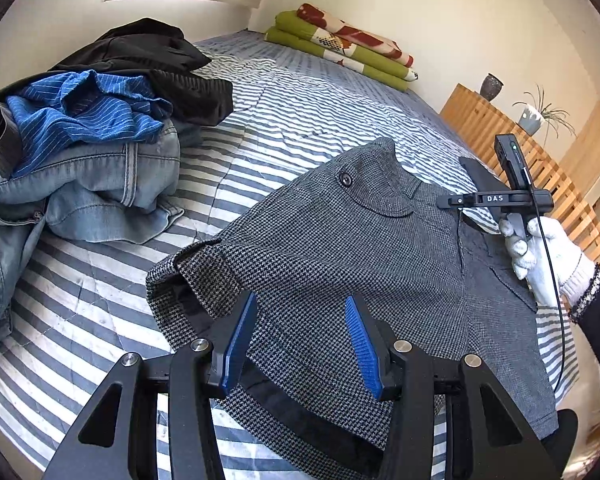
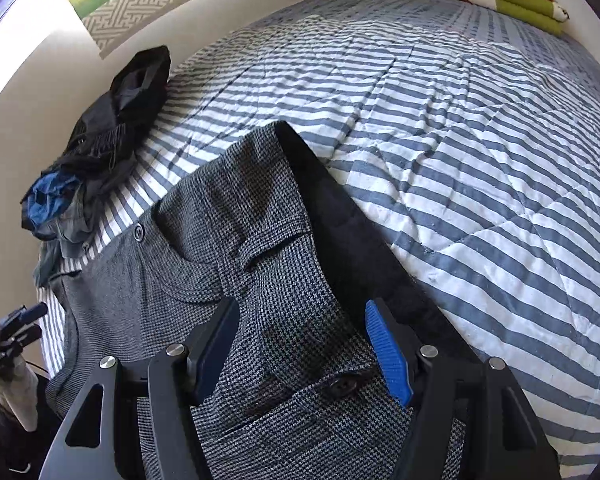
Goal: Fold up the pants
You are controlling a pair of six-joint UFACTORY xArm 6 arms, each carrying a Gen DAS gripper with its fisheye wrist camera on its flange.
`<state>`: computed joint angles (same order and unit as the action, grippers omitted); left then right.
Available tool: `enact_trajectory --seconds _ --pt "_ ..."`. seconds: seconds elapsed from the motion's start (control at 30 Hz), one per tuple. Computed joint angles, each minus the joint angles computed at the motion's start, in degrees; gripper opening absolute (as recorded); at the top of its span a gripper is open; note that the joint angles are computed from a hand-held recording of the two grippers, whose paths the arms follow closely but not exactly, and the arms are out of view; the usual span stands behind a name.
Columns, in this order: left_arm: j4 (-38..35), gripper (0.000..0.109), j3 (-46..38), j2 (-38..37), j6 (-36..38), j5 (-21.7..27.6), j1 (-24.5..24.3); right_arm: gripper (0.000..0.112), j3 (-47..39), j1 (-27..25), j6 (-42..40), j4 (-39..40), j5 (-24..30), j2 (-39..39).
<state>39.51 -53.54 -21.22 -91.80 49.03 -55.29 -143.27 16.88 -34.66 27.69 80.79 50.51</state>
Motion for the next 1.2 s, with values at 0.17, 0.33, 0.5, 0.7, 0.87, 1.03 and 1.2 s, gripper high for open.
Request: enact_trajectory --seconds 0.17,0.33,0.5,0.7,0.87,1.03,1.2 --pt "-3.95 0.050 -2.42 3.74 4.99 0.60 0.33 0.004 14.37 2.55 -3.33 -4.62 -12.30 -7.62" --pt "-3.70 0.050 -5.20 6.38 6.84 4.33 -1.29 0.009 23.18 5.55 -3.80 -13.14 -21.48 -11.33" --pt "-1.76 0.050 -4.73 5.18 4.37 5.03 -2.46 0.037 27.99 3.78 1.47 -10.77 -27.59 -16.08" --pt "-0.23 0.050 -5.08 4.80 3.69 3.61 -2.63 0.037 29.97 -0.59 -6.15 2.46 -13.78 -19.44" --pt "0.79 0.050 -9.48 7.69 6.12 4.39 -5.54 0.031 29.56 -0.07 -0.07 -0.61 -13.16 -17.42" --pt "0.02 0.050 -18.46 14.77 11.40 2.28 -9.97 0.035 35.98 -3.79 -0.97 3.97 -12.55 -26.10" --pt "-6.24 0.050 -35.22 29.58 24.35 -0.37 -14.92 0.045 44.96 -12.65 -3.90 10.47 -10.07 -36.43"
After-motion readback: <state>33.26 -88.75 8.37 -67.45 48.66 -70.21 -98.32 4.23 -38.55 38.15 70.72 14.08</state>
